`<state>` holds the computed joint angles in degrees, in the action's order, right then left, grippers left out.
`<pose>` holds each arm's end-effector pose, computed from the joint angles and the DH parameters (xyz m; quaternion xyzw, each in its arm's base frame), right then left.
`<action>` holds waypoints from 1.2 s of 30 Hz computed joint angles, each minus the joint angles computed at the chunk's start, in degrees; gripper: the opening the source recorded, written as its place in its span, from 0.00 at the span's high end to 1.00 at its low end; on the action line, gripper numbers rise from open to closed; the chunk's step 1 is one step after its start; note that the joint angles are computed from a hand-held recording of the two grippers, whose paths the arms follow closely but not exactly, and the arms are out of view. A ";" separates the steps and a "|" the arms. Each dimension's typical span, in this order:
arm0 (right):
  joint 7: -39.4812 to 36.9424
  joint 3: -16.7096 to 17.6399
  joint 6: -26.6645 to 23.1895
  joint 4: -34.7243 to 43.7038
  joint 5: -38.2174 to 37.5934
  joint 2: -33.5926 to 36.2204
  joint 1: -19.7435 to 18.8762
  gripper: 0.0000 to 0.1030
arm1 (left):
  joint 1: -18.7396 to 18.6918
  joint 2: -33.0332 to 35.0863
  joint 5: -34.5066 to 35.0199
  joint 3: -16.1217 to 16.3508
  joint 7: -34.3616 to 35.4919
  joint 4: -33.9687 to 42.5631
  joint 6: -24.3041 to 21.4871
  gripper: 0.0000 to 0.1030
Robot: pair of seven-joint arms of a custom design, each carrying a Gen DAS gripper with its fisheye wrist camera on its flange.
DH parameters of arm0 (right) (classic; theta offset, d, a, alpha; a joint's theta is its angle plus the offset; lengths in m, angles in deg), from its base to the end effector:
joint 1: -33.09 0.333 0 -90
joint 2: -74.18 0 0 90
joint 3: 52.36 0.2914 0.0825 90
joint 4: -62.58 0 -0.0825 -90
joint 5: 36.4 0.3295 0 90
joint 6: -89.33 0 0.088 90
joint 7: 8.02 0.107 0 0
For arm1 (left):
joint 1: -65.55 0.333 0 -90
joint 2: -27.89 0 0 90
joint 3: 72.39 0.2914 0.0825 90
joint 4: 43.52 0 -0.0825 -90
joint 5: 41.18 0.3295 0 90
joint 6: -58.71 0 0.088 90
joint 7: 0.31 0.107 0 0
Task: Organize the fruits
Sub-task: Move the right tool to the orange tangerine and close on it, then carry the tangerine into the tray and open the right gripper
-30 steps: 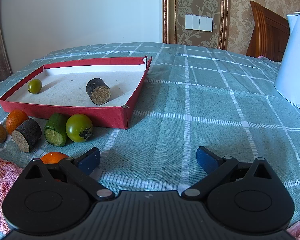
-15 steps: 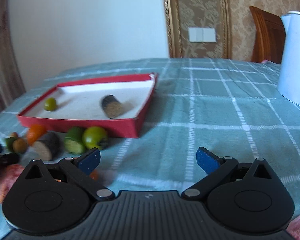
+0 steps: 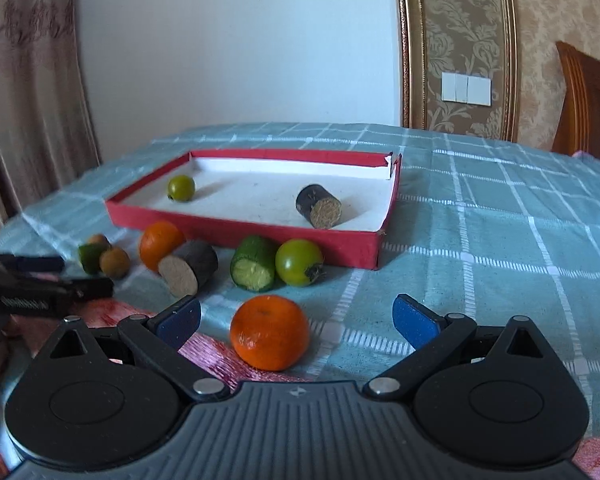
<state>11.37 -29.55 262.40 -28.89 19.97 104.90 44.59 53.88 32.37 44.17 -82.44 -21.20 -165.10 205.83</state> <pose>0.6056 0.2753 0.4173 -0.8003 0.3499 -0.1729 0.4551 0.4888 -0.2102 0.4107 -0.7225 0.4963 -0.2962 0.3795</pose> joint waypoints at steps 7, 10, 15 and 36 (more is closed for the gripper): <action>13.53 -8.30 -4.64 1.18 -11.91 0.71 6.10 0.00 | -0.04 -0.03 -0.39 -0.06 0.63 -0.02 -0.21 0.00; 14.47 -6.70 -4.42 0.78 -13.47 0.76 4.69 0.00 | 0.04 -0.15 -0.03 0.04 0.21 -0.19 0.05 0.00; 15.50 -5.56 -4.09 0.62 -15.24 0.91 3.71 0.00 | 0.02 -0.13 -0.27 -0.03 0.63 -0.14 -0.09 0.00; 8.91 0.30 -1.68 -0.17 -6.65 0.65 -0.18 0.58 | -0.17 0.13 -0.28 -0.02 0.70 0.14 -0.26 0.00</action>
<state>20.28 -29.26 260.72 -29.06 13.33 105.55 44.41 53.72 32.49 43.89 -82.46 -20.50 -164.96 205.57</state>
